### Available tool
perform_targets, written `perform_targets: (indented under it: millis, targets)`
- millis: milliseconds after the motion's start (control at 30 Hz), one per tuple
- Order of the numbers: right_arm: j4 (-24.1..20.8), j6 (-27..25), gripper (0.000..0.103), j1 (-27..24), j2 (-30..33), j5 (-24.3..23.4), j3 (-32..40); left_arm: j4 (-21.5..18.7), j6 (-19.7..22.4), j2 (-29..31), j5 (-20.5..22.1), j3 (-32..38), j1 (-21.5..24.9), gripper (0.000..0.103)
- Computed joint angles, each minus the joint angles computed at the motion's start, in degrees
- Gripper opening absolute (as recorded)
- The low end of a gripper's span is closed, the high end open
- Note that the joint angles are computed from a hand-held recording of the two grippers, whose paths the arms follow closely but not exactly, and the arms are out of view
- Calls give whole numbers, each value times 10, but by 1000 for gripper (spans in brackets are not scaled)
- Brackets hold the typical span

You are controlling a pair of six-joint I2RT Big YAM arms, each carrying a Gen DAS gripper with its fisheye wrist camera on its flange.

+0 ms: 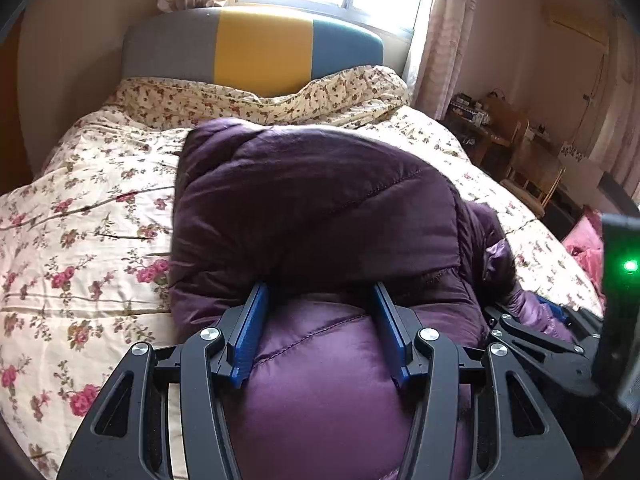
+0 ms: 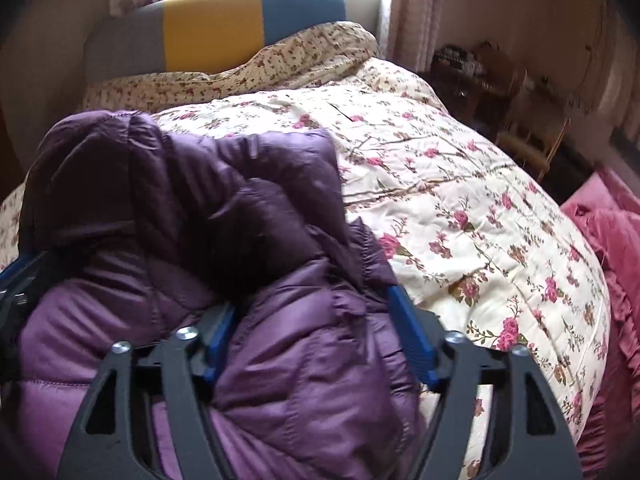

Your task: Fold large clothes

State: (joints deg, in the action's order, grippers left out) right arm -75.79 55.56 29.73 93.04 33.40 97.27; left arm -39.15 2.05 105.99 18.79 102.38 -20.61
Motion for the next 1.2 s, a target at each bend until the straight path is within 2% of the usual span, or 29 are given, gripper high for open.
perform_targets:
  millis: [67,133,233,300,367,567,667,733,867,967,1033,1133,1200]
  targets:
    - [7,2,78,-3,-8,-11,-6,12,-34,-13,7,-11,13,68]
    - [10,1,79,-5,-13,-18,-7,28,-75,-27,9,-24,31,70]
    - [18,-8,79,-6,-15,-29,-7,4,-114,-22,21,-17,61,71]
    - [25,-16,77,-7,-17,-34,-10,-44,-107,0,44,9,69,71]
    - [36,-24,72,-8,-20,-37,-14,-67,-103,15,68,22,70,71]
    - [46,-56,54,0,-13,-27,-10,-82,-90,36,79,45,57,71]
    - [46,-75,48,3,-10,-28,-7,-89,-70,41,85,50,50,65]
    - [51,-82,48,5,-13,-23,-9,-95,-77,37,93,51,56,65]
    - [61,-77,52,11,-19,-11,-15,-101,-63,25,112,40,70,66]
    - [38,-78,55,20,-9,12,4,-75,-71,4,132,11,80,74]
    - [24,-84,56,27,-1,28,16,-77,-71,0,152,5,83,77]
    - [0,-86,56,31,11,36,33,-107,-50,19,161,25,77,78]
    - [-20,-88,56,36,23,49,46,-122,-52,36,180,40,76,78]
